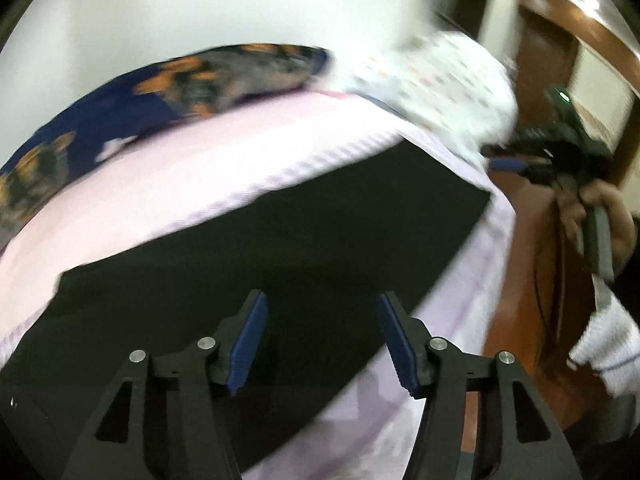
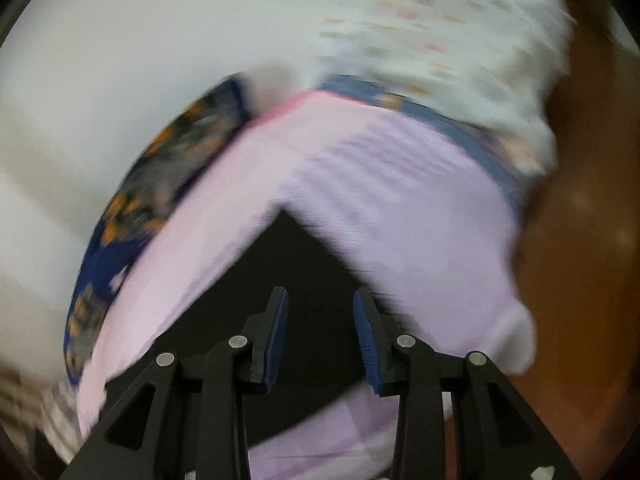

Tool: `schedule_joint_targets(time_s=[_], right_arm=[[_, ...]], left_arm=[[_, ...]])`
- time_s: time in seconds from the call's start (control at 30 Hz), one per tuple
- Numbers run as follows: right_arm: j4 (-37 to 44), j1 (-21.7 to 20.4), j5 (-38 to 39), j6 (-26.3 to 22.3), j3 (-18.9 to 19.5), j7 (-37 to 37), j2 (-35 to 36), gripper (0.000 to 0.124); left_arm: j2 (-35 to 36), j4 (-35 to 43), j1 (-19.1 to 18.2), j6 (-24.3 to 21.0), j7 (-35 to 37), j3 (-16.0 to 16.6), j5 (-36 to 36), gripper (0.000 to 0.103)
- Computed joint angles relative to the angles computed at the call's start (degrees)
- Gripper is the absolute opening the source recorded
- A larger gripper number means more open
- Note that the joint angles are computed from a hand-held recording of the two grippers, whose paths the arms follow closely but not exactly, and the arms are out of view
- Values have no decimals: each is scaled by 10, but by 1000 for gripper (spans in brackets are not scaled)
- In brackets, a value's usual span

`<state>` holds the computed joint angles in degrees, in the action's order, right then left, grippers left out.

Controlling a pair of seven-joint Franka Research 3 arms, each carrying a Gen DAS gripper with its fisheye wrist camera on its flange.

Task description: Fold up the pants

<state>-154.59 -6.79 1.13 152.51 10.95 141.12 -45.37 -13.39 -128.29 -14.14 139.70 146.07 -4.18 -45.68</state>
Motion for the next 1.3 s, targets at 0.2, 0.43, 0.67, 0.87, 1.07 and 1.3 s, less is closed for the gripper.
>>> schedule_joint_targets(time_s=[0.2,0.43,0.67,0.87,1.07,1.3], right_arm=[[164,151,54,61,-45,-172,214,33],[432,269,230,-10,-61,-419,465,33],[667,289,224,-131,-26,-490,646,33],[819,303,194,-220,-29,-498,757,38],[890,303,199,-274,-21,-527,813,31],[897,318,185,-233,-38,-514,820,5]], left_arm=[[27,3,55,113,-97,15,45,59],[63,-6,118,195,-214,34,141,59],[96,-7,152,190,-222,43,141,59],[97,-15,162,198,-165,31,95,59],[102,-8,165,194,-144,29,85,59],[104,9,172,181,-134,31,55,59]])
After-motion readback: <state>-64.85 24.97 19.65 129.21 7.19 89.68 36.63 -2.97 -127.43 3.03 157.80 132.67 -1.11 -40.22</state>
